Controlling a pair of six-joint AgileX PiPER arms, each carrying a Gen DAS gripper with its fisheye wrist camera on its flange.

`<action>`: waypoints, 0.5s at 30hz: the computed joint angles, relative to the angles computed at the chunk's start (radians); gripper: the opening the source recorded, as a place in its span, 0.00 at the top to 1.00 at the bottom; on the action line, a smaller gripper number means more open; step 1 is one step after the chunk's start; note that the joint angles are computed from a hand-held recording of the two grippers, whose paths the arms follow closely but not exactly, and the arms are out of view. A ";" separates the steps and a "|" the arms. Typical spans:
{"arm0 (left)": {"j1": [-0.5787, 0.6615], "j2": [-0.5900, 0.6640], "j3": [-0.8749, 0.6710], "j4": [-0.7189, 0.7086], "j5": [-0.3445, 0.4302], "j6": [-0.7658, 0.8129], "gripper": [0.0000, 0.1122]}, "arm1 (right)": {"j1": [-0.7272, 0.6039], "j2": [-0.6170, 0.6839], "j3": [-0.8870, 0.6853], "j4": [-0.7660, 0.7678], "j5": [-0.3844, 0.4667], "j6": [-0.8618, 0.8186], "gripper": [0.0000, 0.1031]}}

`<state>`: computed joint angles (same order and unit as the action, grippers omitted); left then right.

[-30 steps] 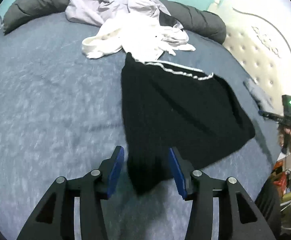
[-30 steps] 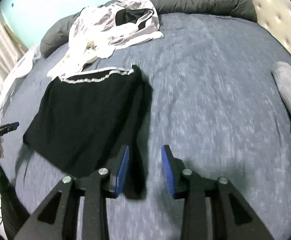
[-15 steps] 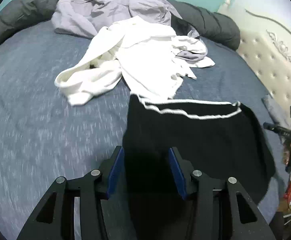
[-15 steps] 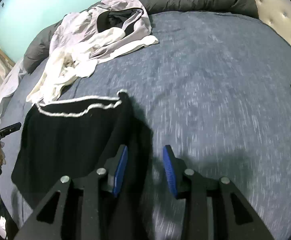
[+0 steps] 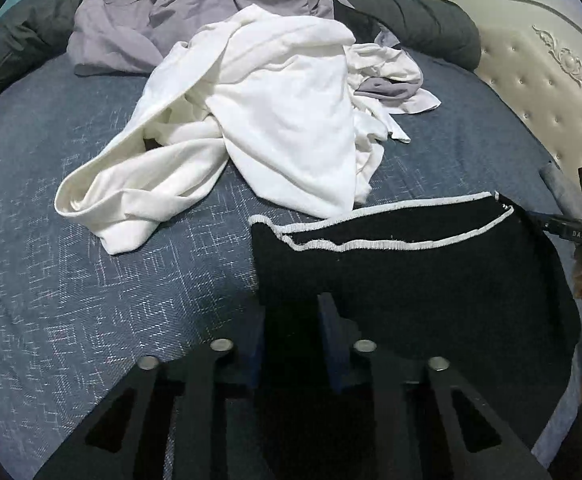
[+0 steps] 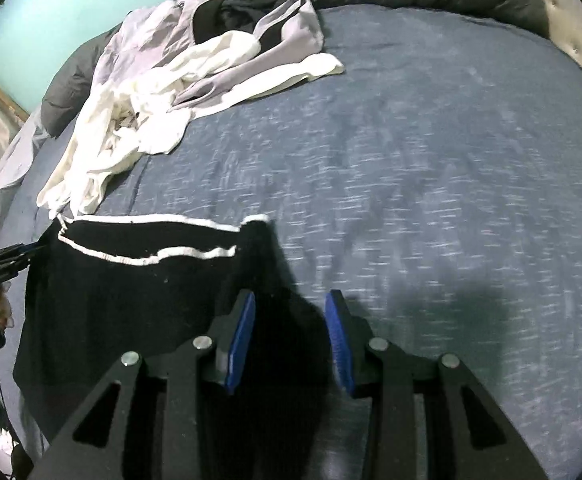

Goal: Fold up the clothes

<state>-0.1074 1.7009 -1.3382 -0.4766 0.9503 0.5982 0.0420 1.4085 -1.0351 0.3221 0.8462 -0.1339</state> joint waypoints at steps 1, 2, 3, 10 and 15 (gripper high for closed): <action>0.004 0.000 0.002 -0.008 0.000 0.006 0.86 | 0.007 0.003 0.001 -0.007 -0.006 0.010 0.64; 0.007 -0.001 0.005 -0.014 -0.001 0.011 0.87 | 0.014 0.005 0.003 -0.017 -0.011 0.022 0.65; 0.009 -0.003 0.007 -0.017 -0.002 0.015 0.87 | 0.021 0.007 0.004 -0.028 -0.016 0.033 0.73; 0.012 -0.016 0.013 -0.025 -0.005 0.025 0.89 | -0.026 -0.054 0.011 0.020 -0.064 0.045 0.88; 0.007 -0.011 0.009 -0.018 -0.009 0.011 0.89 | 0.028 0.019 -0.081 -0.008 -0.011 0.056 0.57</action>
<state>-0.1008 1.6898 -1.3294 -0.4950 0.9415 0.6095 0.0701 1.4277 -1.1162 0.3141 0.8348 -0.0777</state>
